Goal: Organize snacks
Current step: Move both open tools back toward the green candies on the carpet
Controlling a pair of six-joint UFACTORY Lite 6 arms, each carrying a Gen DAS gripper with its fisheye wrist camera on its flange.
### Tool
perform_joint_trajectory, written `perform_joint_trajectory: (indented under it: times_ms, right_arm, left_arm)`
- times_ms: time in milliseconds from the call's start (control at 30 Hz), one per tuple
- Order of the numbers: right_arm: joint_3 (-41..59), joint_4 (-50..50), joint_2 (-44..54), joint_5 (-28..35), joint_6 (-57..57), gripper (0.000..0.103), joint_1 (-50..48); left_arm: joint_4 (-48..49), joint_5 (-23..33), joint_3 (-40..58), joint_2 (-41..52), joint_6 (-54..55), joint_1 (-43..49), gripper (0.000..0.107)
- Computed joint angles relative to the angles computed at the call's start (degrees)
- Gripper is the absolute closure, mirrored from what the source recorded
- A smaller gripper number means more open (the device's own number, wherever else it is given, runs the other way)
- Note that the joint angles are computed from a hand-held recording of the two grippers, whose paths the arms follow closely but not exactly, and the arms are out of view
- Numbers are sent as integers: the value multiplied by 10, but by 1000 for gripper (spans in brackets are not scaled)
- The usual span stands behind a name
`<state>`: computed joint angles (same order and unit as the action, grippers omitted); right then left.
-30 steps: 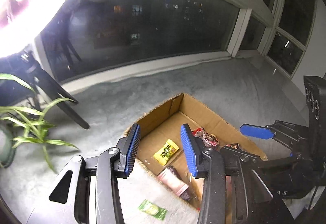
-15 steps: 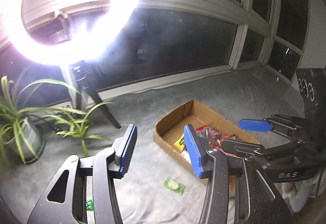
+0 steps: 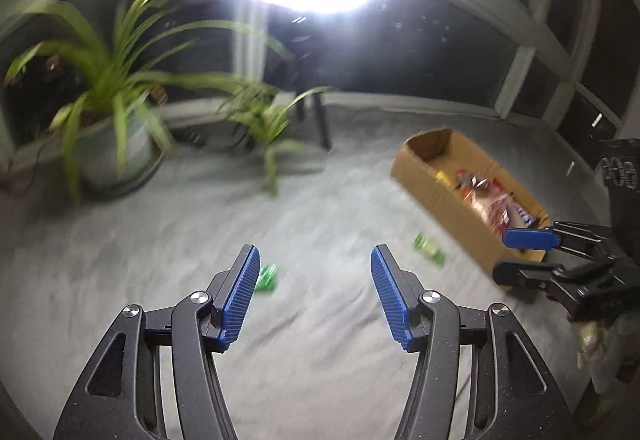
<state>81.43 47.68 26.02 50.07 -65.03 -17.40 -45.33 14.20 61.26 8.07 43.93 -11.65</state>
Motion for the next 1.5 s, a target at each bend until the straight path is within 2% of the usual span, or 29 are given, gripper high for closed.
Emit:
perform_joint_trajectory:
  times_ms: [67, 200, 433, 600, 800, 1000, 1200, 1300, 1400, 1500]
  right_arm:
    - [-7, -3, 12, -21, 7, 30, 11]
    - [8, -7, 50, -48, 52, 30, 14]
    - [24, -14, 87, -76, 123, 30, 21]
    - [28, -42, 96, -117, 173, 30, 41]
    - [54, -111, 122, -176, 269, 30, 79]
    - [123, -189, 178, -187, 377, 30, 105]
    - [198, -265, 230, -171, 456, 30, 127]
    - [221, -240, 241, -138, 429, 30, 123]
    - [243, -204, 251, -93, 400, 37, 118]
    - [246, -173, 248, -65, 370, 39, 121]
  left_arm:
    - [-68, 9, -39, -18, 69, 24, 50]
    - [-124, 12, -91, -32, 141, 57, 50]
    - [-228, 40, -99, -14, 247, 92, 50]
    - [-297, 70, -90, 21, 323, 107, 50]
    - [-334, 110, -74, 52, 376, 136, 50]
    - [-338, 149, -47, 89, 397, 163, 50]
    - [-322, 186, -5, 132, 404, 179, 50]
    - [-318, 204, 11, 150, 406, 188, 50]
    - [-315, 212, 23, 164, 408, 194, 50]
    - [-309, 214, 32, 177, 406, 195, 50]
